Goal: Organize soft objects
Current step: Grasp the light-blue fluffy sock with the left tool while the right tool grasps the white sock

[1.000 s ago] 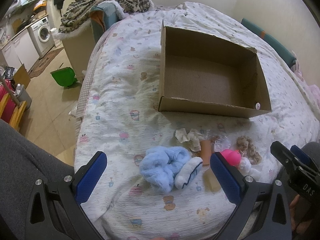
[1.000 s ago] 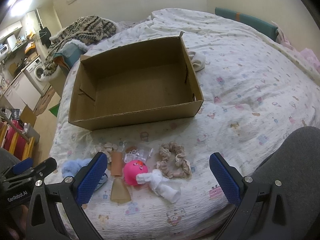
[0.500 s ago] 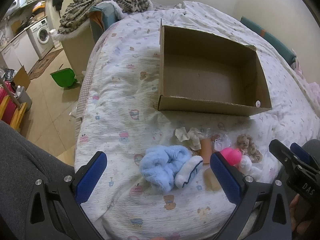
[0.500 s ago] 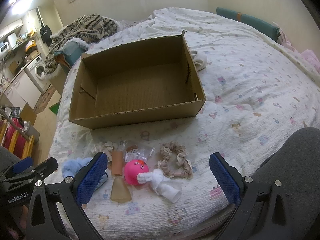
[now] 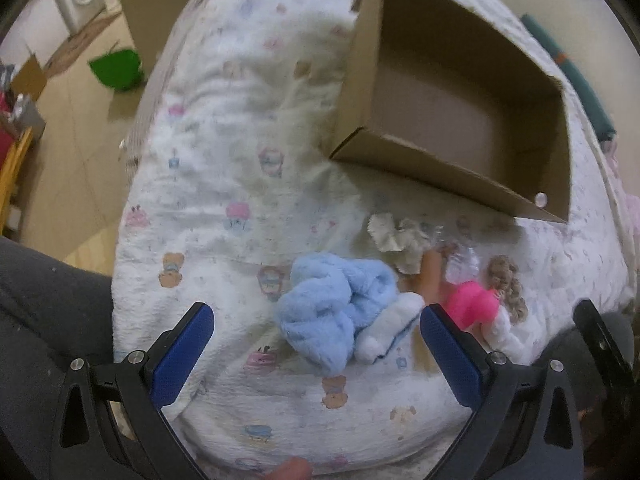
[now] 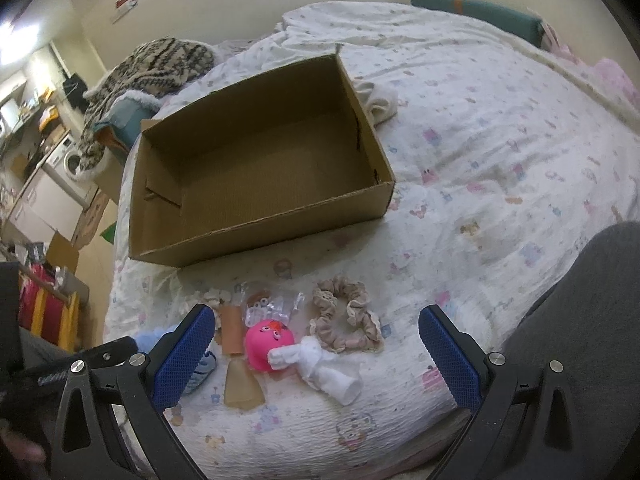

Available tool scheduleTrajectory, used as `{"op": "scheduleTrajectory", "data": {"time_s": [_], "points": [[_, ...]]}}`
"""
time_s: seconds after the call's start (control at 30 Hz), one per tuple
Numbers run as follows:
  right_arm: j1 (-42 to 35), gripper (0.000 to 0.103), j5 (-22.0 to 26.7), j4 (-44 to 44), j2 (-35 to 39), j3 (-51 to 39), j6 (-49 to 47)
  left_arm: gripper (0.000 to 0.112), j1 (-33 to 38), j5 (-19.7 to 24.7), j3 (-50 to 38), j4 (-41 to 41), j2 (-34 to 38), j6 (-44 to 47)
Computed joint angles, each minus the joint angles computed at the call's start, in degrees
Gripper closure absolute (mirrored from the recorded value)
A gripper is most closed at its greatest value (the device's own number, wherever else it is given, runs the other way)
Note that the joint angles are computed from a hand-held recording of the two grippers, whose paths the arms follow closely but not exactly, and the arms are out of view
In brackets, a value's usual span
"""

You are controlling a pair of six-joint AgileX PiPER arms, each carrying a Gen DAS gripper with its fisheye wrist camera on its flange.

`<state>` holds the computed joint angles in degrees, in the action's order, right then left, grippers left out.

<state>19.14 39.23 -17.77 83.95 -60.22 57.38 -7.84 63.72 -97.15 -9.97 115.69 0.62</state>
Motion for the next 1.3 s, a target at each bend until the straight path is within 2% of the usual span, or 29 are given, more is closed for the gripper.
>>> {"op": "scheduleTrajectory", "data": {"time_s": [0.17,0.4,0.5,0.53,0.6,0.63,0.8,0.87,0.97,1.03,1.1,1.2,1.23,1.27,1.3], "points": [[-2.33,0.000,-1.43,4.09,0.06,0.71,-2.75,0.009,-1.79,4.84,-5.02,-0.19,5.42,-0.99],[-3.99,0.000,-2.39,7.43,0.26,1.22,-5.08,0.009,-6.62,5.41,-5.84,4.09,10.86,0.73],[-4.35,0.000,-2.86,7.95,-0.04,1.61,-5.22,0.010,-5.63,4.37,-5.29,1.94,11.62,0.53],[-4.46,0.000,-2.90,8.23,-0.03,1.62,-5.32,0.013,-5.51,3.22,-4.50,1.56,11.06,1.05],[-5.03,0.000,-3.18,9.25,0.01,1.77,-6.20,0.031,-5.29,3.09,-4.14,0.30,10.27,2.83],[-5.21,0.000,-3.16,9.61,0.12,1.75,-6.46,0.035,-5.37,2.79,-3.48,-0.28,9.60,3.45],[-6.21,0.000,-3.26,11.75,0.11,1.92,-8.13,0.075,-6.97,0.29,-0.09,0.71,5.83,4.66],[-7.41,0.000,-3.27,14.66,0.44,1.79,-10.72,0.082,-7.08,0.70,-0.05,1.15,4.54,4.74],[-10.33,0.000,-1.91,23.99,2.44,0.27,-19.39,0.085,-6.35,0.94,1.02,0.46,2.29,4.54],[-13.21,0.000,-0.22,33.39,4.50,-0.61,-27.76,0.085,-4.67,3.08,0.30,-1.03,0.12,5.42],[-14.96,0.000,2.41,39.19,6.81,-1.22,-31.37,0.085,-3.14,3.32,1.05,-2.60,-2.15,6.65],[-15.91,0.000,5.20,44.05,9.87,-1.56,-33.75,0.085,-2.16,3.01,2.48,-3.94,-5.17,7.84],[-15.70,0.000,5.63,44.85,10.65,-1.67,-34.15,0.085,-0.82,1.39,4.36,-4.66,-5.76,9.77],[-15.20,0.002,5.65,45.02,10.97,-1.73,-34.05,0.085,-0.44,1.41,4.43,-4.86,-6.09,10.23],[-14.65,0.011,5.54,44.79,11.36,-1.92,-33.88,0.085,0.43,1.61,4.33,-5.14,-6.21,11.14]]}}
